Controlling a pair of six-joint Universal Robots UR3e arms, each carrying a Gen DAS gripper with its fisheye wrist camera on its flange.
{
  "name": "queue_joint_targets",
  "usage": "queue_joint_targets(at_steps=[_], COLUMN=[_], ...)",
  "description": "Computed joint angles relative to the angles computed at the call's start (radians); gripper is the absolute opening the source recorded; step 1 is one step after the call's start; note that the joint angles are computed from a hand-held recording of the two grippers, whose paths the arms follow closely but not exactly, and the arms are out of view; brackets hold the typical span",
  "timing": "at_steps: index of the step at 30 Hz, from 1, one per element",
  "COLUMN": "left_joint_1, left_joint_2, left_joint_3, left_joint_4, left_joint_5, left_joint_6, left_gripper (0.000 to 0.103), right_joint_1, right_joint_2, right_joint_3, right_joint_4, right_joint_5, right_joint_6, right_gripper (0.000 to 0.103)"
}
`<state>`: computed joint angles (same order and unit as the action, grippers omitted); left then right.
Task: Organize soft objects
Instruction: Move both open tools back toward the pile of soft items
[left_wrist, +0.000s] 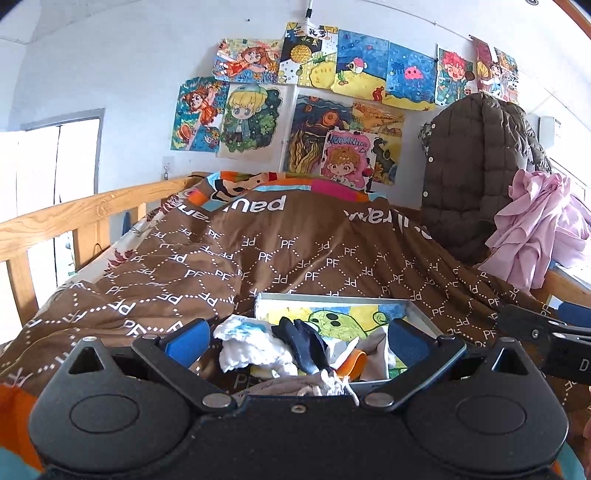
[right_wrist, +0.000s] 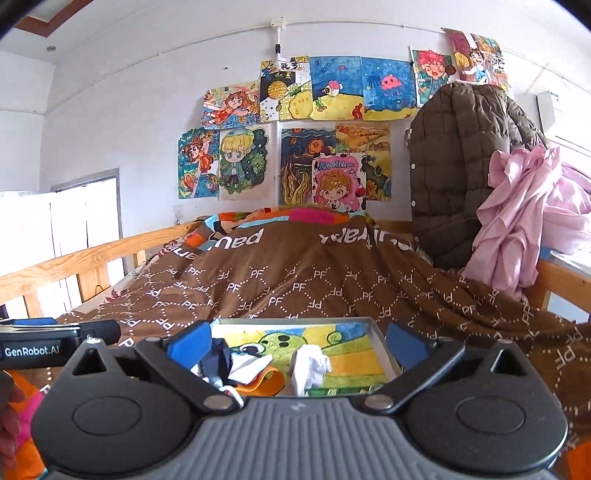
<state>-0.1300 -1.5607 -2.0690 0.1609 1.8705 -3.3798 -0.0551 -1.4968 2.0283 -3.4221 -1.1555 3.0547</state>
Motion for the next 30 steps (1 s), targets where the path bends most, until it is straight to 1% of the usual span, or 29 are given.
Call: queue_joint_targets(at_steps=[2, 4, 8, 12, 19, 25, 30], left_joint_1=[-0.046, -0.080, -0.127, -0.156, -0.196, -0.200, -0.202], left_joint_2=[0.003, 0.010, 0.038, 0.073, 0.119, 0.178, 0.204], left_joint_3=[-0.025, -0.051, -0.116, -0.158, -0.212, -0.277, -0.297], left_joint_4=[0.034, 0.064, 0.096, 0.066, 0.030, -0.007, -0.053], left_joint_5=[0.068, 0.113, 0.169, 0.204, 0.233, 0.213, 0.196], left_joint_6=[-0.016, -0.025, -0.032, -0.050, -0.044, -0.037, -0.034], left_gripper=[0.102, 0.102, 0.102, 0.102, 0.102, 0.102, 0.102], right_joint_1=[-0.018, -0.040, -0.075, -0.100, -0.128, -0.104, -0.073], right_joint_2=[-0.039, -0.083, -0.162, -0.230, -0.349, -0.416, -0.419], right_joint_3=[0.043, 0.085, 0.163, 0.216, 0.296, 0.323, 0.320], right_joint_4=[0.000, 0.011, 0.028, 0.062, 0.187, 0.298, 0.344], right_joint_5=[0.024, 0.052, 0.101, 0.126, 0.149, 0.094, 0.054], right_joint_6=[0.002, 0.005, 0.001, -0.016, -0.065, -0.106, -0.135], right_gripper=[0.103, 0.103, 0.103, 0.103, 0.103, 0.103, 0.103])
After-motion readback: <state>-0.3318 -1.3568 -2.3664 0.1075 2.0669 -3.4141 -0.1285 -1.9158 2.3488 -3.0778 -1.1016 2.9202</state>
